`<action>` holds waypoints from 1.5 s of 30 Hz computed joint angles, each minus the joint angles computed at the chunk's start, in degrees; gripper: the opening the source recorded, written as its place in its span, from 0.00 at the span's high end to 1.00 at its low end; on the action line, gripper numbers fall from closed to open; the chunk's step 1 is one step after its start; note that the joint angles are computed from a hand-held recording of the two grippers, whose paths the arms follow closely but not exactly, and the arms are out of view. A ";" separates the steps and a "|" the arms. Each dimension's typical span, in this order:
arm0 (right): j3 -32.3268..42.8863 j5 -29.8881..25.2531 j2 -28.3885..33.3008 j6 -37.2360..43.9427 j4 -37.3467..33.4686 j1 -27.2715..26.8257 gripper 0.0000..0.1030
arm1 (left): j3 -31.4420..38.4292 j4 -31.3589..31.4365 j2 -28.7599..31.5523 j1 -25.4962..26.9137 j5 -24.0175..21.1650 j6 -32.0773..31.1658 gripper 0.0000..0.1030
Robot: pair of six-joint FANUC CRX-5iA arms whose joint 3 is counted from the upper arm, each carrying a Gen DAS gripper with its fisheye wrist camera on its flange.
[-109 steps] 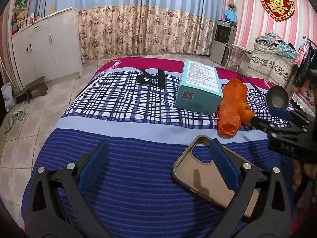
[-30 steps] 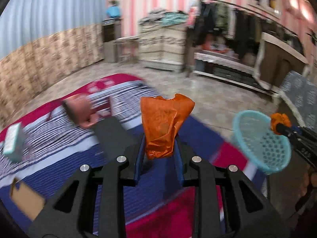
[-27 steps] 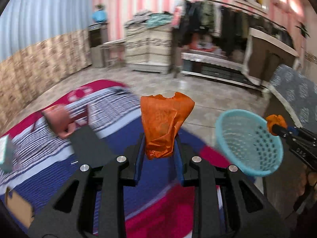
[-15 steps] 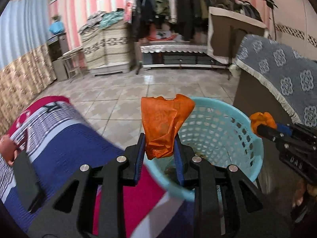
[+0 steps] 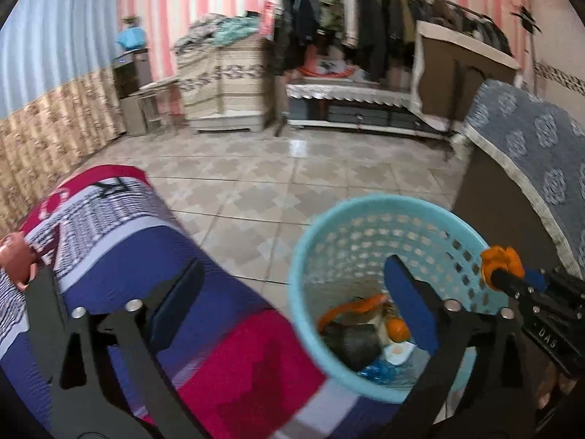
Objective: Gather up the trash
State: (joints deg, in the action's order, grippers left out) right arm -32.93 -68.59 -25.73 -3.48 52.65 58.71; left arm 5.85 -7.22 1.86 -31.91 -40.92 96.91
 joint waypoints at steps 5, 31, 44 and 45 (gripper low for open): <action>1.43 4.39 2.78 1.20 -0.08 -2.46 0.76 | -0.63 -4.09 -2.01 0.91 -1.42 3.40 0.05; 9.73 0.98 9.37 0.32 13.80 3.65 0.04 | -9.27 -18.00 -23.21 6.71 -8.51 18.59 0.05; 16.53 5.02 16.61 2.01 19.93 14.05 0.04 | -16.39 -18.72 -40.14 18.50 -17.03 17.67 0.05; 17.16 4.81 17.19 2.75 19.91 15.06 0.04 | -16.23 -18.42 -40.88 19.45 -18.90 16.84 0.05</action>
State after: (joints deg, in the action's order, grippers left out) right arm -15.78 -63.78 -8.54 -0.72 72.55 73.77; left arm -10.38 -25.64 -39.02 -12.47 -59.83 113.75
